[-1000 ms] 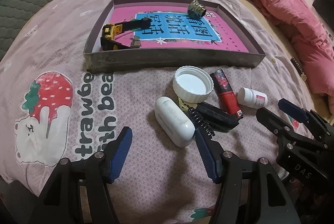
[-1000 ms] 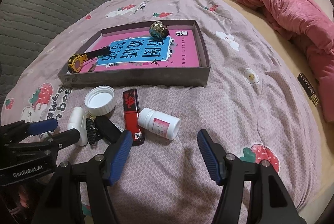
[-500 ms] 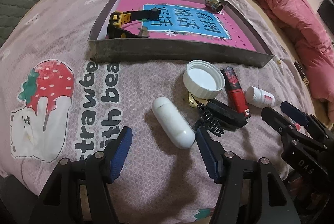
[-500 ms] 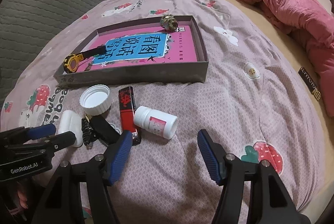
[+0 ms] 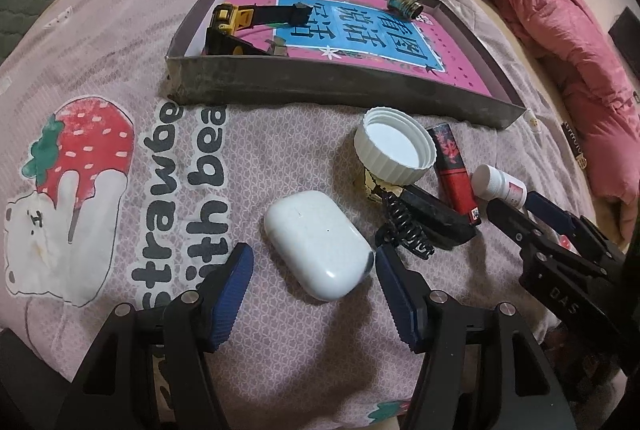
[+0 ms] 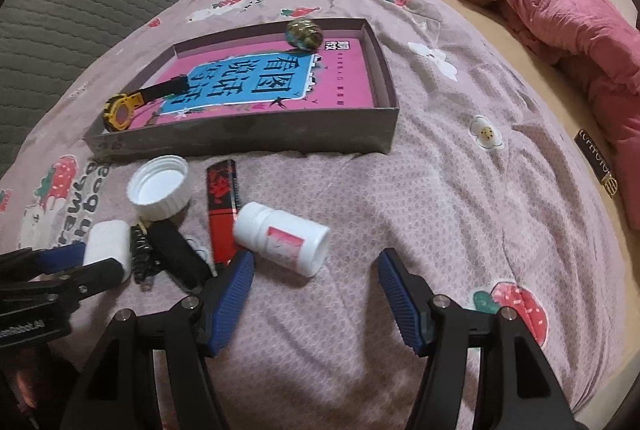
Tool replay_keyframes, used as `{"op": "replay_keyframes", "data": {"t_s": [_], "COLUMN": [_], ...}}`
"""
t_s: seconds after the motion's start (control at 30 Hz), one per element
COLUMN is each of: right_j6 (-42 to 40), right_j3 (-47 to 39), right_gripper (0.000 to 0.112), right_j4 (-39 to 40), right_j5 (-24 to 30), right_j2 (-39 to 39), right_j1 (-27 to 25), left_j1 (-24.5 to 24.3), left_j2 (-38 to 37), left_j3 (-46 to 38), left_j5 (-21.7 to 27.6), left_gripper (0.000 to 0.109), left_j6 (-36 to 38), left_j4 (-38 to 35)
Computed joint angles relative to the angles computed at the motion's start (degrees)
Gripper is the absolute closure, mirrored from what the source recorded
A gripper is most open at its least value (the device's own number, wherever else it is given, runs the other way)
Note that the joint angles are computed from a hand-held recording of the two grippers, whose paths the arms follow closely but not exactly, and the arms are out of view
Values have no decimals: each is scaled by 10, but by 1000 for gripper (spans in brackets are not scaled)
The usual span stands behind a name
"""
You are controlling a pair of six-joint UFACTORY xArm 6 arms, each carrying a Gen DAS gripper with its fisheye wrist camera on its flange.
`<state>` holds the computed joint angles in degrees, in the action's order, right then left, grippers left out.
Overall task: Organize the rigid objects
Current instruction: 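Lower the left tool over the white earbud case while the right tool approaches the white pill bottle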
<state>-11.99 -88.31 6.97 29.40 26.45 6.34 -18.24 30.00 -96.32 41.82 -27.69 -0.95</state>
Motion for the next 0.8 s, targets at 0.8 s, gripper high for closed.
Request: {"op": "replay_keyframes", "data": {"t_s": [0.8], "right_j6": [-24], "right_j3": [-59], "right_gripper": [49], "right_j4": [-13], "right_j5": [-12], "right_j2": [52], "right_j1": [7], "left_j1": [12], "left_j2": [-2], "left_j3": [12], "left_j5": [-15], "left_gripper": [57], "left_j6": [22], "left_j4": [-98]}}
